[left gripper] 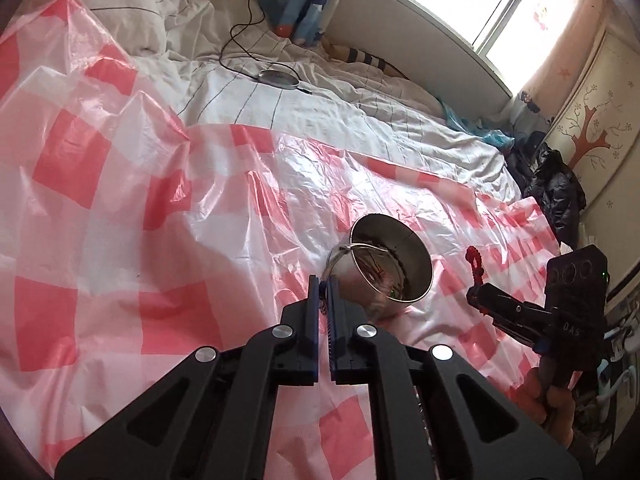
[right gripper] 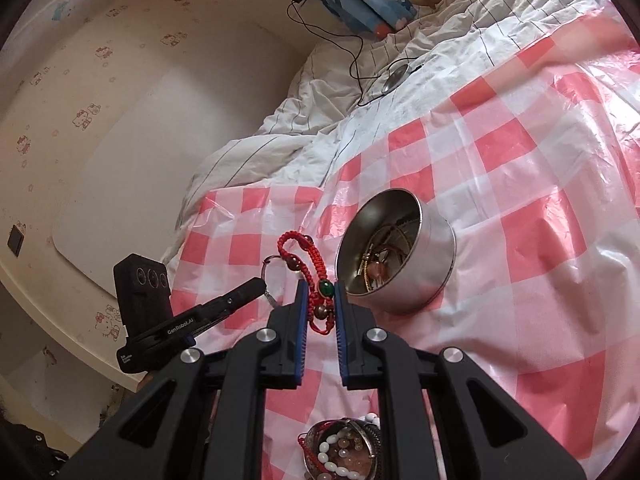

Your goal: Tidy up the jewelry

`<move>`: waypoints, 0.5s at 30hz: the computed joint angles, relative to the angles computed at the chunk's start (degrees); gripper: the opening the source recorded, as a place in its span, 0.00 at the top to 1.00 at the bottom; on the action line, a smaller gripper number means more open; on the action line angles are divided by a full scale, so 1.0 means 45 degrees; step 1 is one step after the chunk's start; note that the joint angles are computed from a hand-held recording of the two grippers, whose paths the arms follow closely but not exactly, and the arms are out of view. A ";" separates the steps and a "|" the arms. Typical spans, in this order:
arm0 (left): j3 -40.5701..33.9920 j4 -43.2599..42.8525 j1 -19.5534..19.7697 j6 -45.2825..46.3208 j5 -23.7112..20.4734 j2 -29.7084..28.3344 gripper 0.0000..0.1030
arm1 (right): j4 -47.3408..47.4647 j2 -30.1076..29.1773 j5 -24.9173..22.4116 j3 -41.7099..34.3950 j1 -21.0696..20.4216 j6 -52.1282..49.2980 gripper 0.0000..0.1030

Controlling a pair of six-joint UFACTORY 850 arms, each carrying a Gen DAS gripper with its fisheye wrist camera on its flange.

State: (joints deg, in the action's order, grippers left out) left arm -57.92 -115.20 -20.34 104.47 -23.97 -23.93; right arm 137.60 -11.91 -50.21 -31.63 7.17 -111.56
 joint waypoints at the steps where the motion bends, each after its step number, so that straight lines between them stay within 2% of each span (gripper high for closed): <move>1: -0.0015 -0.0099 -0.0035 0.0165 0.0008 0.0057 0.98 | 0.0167 -0.0014 0.0167 -0.0094 0.0035 -0.0186 0.87; 4: -0.0373 -0.0378 -0.0239 0.0448 -0.0072 -0.0119 0.99 | 0.0853 -0.0188 0.0485 -0.0471 0.0151 -0.0770 0.87; 6: -0.0655 -0.0360 -0.0279 0.0466 -0.0738 -0.0354 1.00 | 0.1247 -0.0349 0.0864 -0.0744 0.0284 -0.1169 0.87; 9: -0.1153 -0.0472 -0.0658 0.0620 -0.0621 -0.0604 1.00 | 0.1573 -0.0732 0.1658 -0.1272 0.0463 -0.1589 0.87; 11: -0.1205 -0.0588 -0.0850 0.0658 -0.0287 -0.0561 1.00 | 0.1832 -0.0933 0.2460 -0.1633 0.0664 -0.1968 0.86; 13: -0.1290 0.0218 -0.1035 0.0132 0.0789 -0.0459 0.99 | 0.2135 -0.1049 0.3114 -0.1883 0.0874 -0.2523 0.85; 15: -0.1147 0.0061 -0.1137 0.0563 0.2042 -0.0325 0.99 | 0.2248 -0.1117 0.3395 -0.1993 0.0996 -0.2791 0.85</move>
State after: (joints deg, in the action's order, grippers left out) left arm -63.08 -114.93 -25.46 107.00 -14.79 -25.39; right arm 147.72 -16.94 -34.93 -40.60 11.65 -124.12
